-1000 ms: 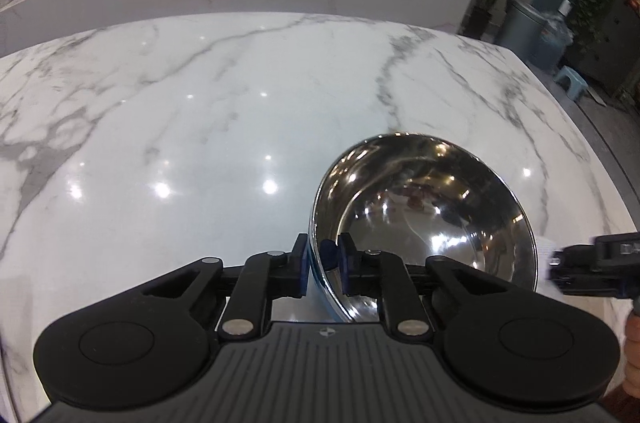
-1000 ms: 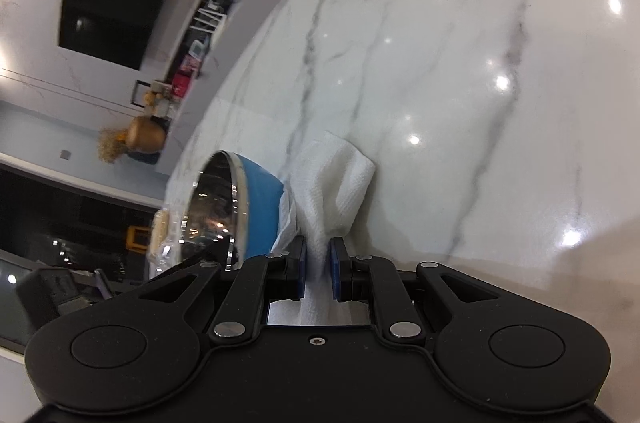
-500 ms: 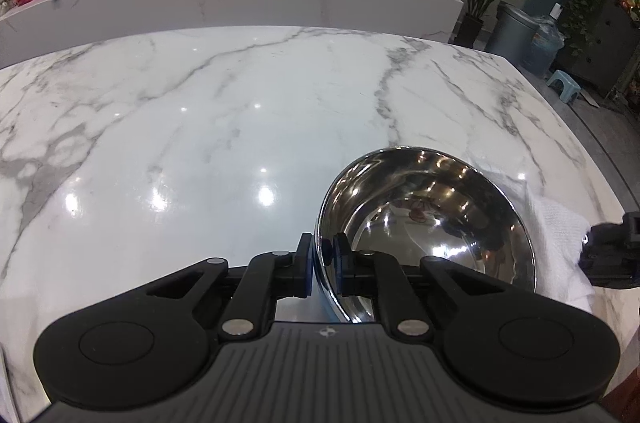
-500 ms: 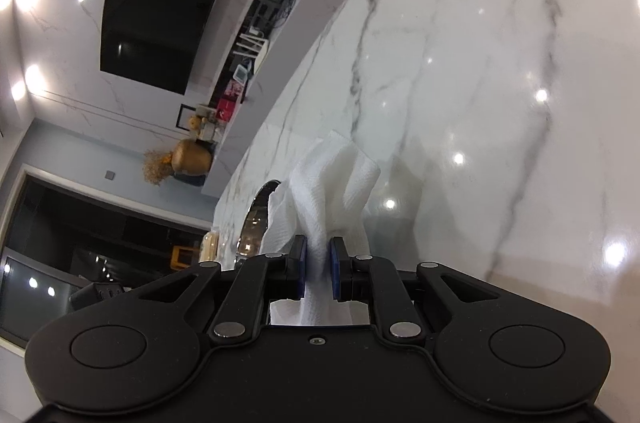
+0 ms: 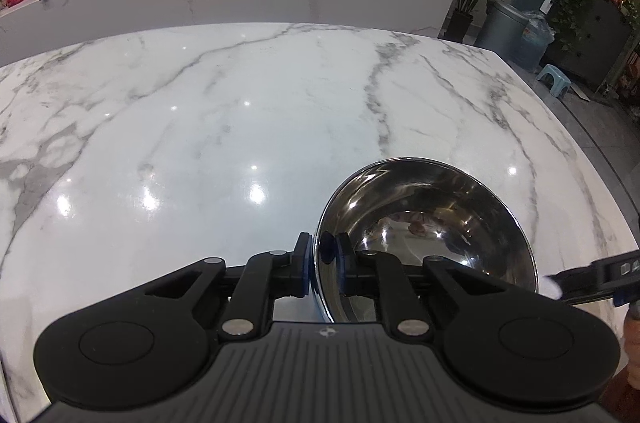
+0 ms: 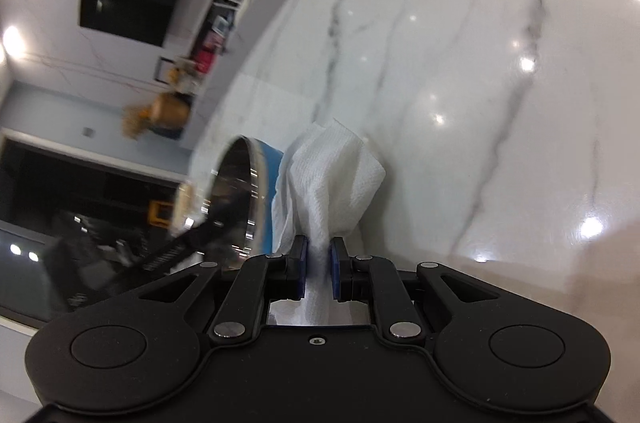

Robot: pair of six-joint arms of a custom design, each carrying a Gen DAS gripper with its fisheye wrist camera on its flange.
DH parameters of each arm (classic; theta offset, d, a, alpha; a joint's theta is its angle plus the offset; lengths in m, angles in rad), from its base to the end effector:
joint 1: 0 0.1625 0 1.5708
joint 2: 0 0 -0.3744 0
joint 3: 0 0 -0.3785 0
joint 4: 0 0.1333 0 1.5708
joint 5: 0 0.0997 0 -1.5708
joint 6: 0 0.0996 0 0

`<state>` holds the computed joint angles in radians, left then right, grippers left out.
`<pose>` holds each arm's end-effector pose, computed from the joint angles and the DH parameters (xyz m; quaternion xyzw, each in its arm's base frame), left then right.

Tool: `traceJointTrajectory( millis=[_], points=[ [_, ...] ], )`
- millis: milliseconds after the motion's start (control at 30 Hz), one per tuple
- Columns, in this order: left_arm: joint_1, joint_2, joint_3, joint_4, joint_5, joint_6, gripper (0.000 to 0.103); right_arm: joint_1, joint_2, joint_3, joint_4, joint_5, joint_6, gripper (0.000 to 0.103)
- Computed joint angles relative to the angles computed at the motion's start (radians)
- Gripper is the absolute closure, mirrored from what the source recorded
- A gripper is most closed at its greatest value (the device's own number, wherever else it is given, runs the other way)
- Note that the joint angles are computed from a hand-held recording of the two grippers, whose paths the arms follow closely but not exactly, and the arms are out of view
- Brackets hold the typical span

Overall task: Clean bowl
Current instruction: 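Wipe the blue outer wall with the cloth in the right gripper while the left gripper holds the rim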

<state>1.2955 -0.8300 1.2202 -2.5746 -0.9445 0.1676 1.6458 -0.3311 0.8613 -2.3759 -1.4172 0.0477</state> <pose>-0.0142 -0.7553 0.2862 0.1084 0.9052 -0.3027 0.2778 0.2083 -0.7899 0.0251 -0.0240 0.9874 -0.1317 0.0842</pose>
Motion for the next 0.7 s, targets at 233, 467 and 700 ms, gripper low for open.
traceJointTrajectory(
  millis=[233, 467, 700],
  points=[
    [-0.013, -0.002, 0.014, 0.049, 0.039, -0.043, 0.079, 0.013, 0.008, -0.003, 0.0, -0.042, -0.02, 0.092],
    [-0.014, -0.004, 0.022, 0.039, 0.046, -0.01, 0.081, 0.014, 0.005, 0.008, -0.012, -0.047, -0.025, 0.092],
    [-0.013, -0.005, 0.024, 0.037, 0.023, 0.018, 0.083, 0.015, -0.004, 0.039, -0.138, -0.055, -0.022, 0.092]
  ],
)
